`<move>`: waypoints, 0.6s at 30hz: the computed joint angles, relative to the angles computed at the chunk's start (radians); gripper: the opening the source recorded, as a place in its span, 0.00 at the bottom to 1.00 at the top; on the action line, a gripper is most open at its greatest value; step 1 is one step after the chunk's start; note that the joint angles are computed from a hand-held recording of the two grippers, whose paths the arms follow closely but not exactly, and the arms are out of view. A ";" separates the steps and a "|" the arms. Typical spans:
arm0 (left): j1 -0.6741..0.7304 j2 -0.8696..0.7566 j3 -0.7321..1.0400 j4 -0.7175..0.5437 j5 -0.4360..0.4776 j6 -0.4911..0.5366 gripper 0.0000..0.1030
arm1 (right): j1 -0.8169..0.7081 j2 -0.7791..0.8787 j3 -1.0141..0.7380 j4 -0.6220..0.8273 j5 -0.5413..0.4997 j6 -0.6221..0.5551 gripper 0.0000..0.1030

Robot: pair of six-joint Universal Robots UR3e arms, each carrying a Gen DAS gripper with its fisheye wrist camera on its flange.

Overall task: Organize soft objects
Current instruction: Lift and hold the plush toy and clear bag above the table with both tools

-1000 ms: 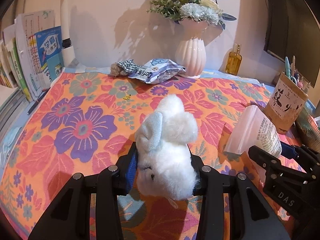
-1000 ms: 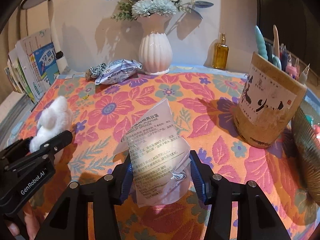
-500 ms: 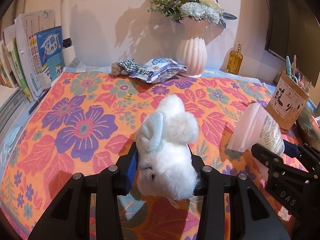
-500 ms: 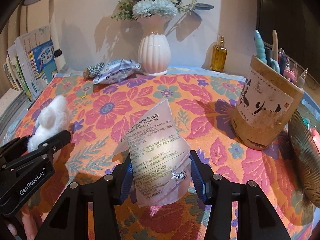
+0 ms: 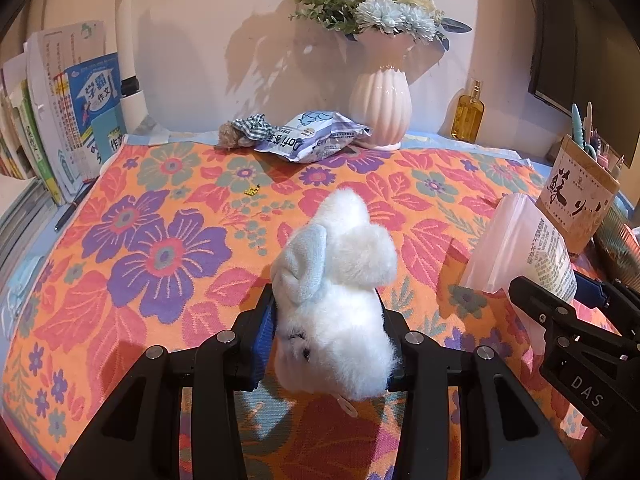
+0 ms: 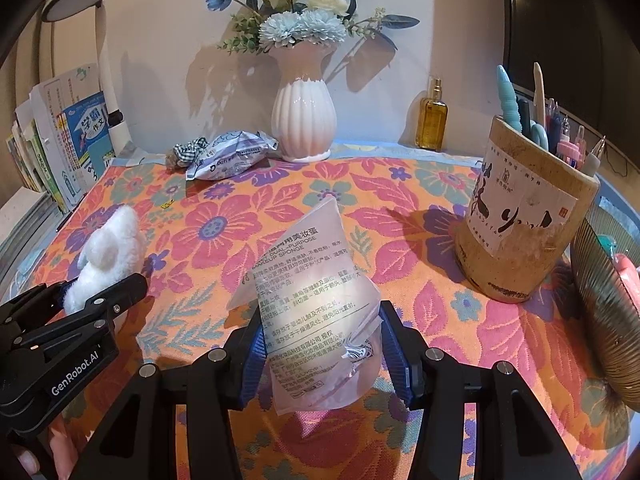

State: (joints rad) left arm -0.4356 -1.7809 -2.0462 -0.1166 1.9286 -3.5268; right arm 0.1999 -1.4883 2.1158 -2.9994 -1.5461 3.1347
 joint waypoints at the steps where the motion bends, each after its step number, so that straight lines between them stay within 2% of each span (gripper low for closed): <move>1: 0.001 0.000 0.001 -0.002 -0.001 0.001 0.38 | -0.002 -0.001 0.002 0.000 0.003 0.000 0.49; 8: 0.004 0.001 -0.004 0.008 -0.007 0.009 0.38 | 0.004 0.003 -0.001 -0.003 -0.007 -0.001 0.49; 10: -0.012 -0.001 0.000 0.011 0.018 0.006 0.37 | 0.004 -0.010 0.018 -0.036 -0.010 0.001 0.49; 13: -0.044 -0.028 0.036 -0.001 0.043 0.037 0.37 | -0.032 -0.047 0.065 -0.084 0.044 0.000 0.49; 18: -0.056 -0.051 0.075 -0.036 0.044 0.062 0.37 | -0.061 -0.031 0.028 -0.009 0.074 0.016 0.49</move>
